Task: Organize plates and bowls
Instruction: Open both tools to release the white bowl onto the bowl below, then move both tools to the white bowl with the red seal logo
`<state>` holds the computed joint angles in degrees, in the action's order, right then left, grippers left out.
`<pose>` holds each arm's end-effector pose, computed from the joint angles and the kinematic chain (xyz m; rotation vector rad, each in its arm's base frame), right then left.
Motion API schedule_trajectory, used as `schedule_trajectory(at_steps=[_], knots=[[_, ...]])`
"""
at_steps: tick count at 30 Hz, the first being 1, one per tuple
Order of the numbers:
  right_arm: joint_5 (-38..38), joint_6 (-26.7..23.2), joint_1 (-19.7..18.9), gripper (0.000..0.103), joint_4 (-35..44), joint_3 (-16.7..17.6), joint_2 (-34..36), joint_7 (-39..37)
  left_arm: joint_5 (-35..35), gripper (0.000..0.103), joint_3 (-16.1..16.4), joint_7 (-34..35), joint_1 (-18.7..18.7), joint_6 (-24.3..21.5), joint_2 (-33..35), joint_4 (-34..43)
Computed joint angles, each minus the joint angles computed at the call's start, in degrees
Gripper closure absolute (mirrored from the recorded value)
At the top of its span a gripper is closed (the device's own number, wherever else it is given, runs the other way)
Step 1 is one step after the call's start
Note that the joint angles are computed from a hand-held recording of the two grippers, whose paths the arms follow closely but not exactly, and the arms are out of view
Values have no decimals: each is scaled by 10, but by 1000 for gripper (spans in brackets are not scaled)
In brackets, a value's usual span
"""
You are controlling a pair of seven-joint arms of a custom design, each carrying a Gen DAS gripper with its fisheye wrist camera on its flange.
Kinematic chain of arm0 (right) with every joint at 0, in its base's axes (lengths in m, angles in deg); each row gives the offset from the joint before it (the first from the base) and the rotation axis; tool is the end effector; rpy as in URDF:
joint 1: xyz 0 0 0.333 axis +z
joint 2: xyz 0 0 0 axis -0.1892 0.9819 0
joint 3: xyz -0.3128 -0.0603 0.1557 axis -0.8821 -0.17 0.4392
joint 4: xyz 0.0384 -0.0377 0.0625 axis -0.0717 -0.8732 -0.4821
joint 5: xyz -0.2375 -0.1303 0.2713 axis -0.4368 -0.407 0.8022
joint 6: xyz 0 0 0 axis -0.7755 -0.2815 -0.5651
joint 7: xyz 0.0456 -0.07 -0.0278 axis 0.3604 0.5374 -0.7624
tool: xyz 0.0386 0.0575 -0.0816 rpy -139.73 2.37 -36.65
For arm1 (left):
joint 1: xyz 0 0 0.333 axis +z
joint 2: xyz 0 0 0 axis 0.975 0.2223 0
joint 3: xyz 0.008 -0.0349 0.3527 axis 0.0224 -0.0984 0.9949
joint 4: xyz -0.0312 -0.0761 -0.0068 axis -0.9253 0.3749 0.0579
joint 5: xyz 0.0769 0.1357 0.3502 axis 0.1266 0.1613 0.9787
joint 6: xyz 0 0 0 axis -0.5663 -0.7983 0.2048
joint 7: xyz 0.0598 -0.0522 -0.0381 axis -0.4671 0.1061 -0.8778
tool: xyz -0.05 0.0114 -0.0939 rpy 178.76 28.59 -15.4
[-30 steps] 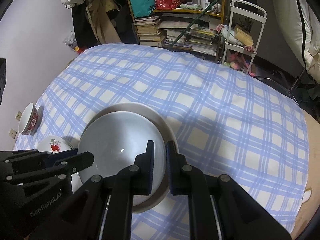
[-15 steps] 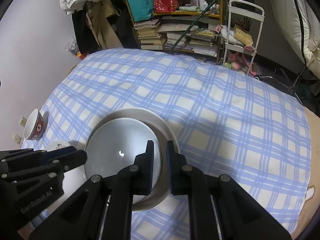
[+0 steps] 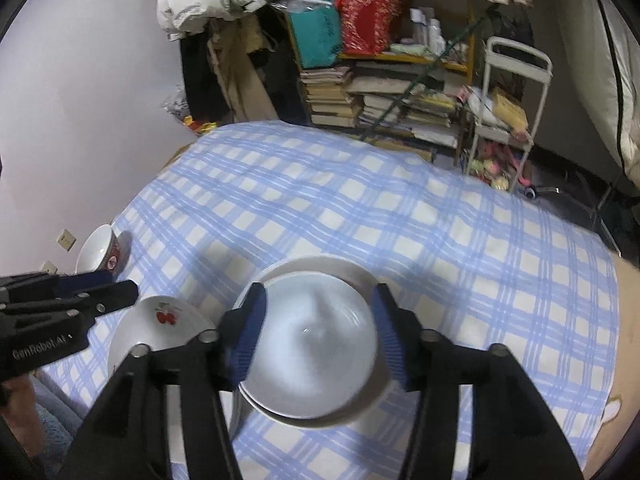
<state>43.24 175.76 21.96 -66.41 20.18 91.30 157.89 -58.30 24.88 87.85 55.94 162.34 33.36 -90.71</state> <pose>0.6507 0.2828 0.4039 -1.6570 1.9071 -0.4478 0.6930 -0.3712 0.4219 -1.7588 2.2179 -0.4990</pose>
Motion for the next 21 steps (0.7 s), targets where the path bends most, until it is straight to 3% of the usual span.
schedule_trajectory(at_steps=[3, 7, 15, 21], knots=[[-6, -1, 9, 26, 28, -3, 12, 2, 18, 50, 18, -18, 6, 15, -26, -33], [16, -16, -1, 17, 90, 21, 43, -18, 52, 28, 45, -79, 13, 32, -59, -74], [38, -64, 10, 0, 259, 41, 134, -58, 89, 26, 54, -116, 62, 59, -106, -129], [54, -136, 14, 0, 423, 63, 218, -96, 98, 24, 57, -127, 95, 73, -119, -153]])
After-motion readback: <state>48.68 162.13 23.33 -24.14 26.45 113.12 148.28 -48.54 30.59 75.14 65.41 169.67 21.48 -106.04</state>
